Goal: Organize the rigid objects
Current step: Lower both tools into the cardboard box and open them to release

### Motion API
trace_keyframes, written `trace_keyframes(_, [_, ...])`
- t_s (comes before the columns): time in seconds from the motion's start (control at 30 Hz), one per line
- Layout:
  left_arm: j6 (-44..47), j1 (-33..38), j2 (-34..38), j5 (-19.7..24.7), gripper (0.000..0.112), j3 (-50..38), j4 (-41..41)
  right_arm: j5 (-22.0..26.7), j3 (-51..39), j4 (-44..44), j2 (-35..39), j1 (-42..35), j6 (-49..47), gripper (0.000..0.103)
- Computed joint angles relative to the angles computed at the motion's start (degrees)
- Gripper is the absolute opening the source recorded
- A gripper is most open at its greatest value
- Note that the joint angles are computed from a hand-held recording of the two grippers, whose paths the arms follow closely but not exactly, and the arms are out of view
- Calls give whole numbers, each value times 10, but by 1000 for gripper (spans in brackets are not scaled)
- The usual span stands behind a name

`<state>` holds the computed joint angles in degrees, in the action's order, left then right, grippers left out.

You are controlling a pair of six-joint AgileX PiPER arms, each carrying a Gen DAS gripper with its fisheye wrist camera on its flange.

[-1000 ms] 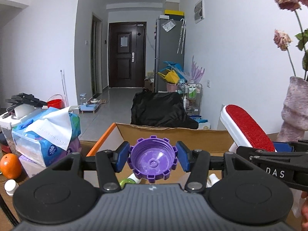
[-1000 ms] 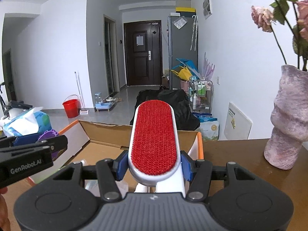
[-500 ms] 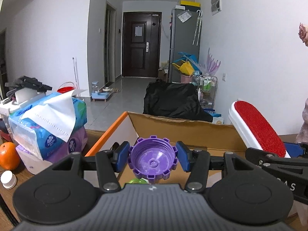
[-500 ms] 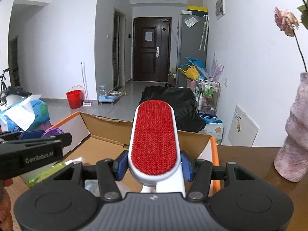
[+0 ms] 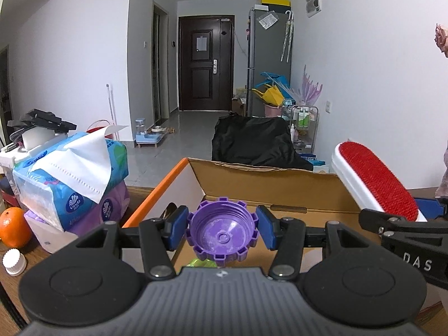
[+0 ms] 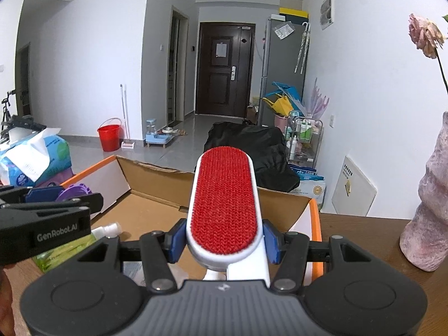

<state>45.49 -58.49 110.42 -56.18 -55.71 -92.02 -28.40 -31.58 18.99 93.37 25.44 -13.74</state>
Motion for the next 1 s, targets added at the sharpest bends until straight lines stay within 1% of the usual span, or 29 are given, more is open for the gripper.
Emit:
trace_keyframes(0.1, [6, 4, -3, 9, 56, 2, -5, 25, -10, 18, -2, -2, -17, 55])
trace_keyframes(0.13, [8, 5, -3, 9, 59, 2, -7, 38, -17, 30, -3, -3, -27, 55])
trace_keyframes(0.17, [9, 6, -3, 7, 62, 2, -11, 38, -14, 33, -7, -5, -27, 57])
trace_keyframes(0.2, [7, 5, -4, 7, 68, 3, -12, 34, -10, 43, -15, -4, -35, 66])
trace_keyframes(0.23, [3, 5, -6, 5, 74, 6, -12, 28, -5, 53, -21, -2, -43, 72])
trace_keyframes(0.27, [1, 4, -7, 2, 78, 7, -13, 19, 2, 61, -31, 0, -48, 84])
trace_keyframes(0.3, [-2, 3, -8, -3, 85, 9, -14, 11, 10, 68, -41, 2, -52, 88])
trace_keyframes(0.33, [-4, 0, -8, -11, 90, 9, -16, 10, 14, 69, -49, 2, -53, 88])
trace_keyframes(0.37, [-6, -3, -9, -18, 92, 11, -16, 13, 17, 61, -57, -2, -47, 88])
trace_keyframes(0.43, [-12, -5, -13, -26, 100, 17, -14, 22, 19, 45, -66, -10, -32, 89])
trace_keyframes(0.6, [-7, -11, -12, -36, 103, 13, -19, 20, 23, 35, -62, -17, -20, 99])
trace_keyframes(0.7, [-3, -14, -9, -43, 103, 10, -25, 16, 27, 36, -62, -15, -18, 101])
trace_keyframes(0.77, [-12, -14, -11, -40, 103, 14, -23, 14, 29, 47, -62, -12, -26, 103])
trace_keyframes(0.9, [-27, -11, -18, -36, 103, 23, -18, 11, 34, 55, -63, -9, -28, 103])
trace_keyframes(1.0, [-33, -13, -22, -37, 103, 28, -17, 13, 37, 41, -66, -15, -16, 103])
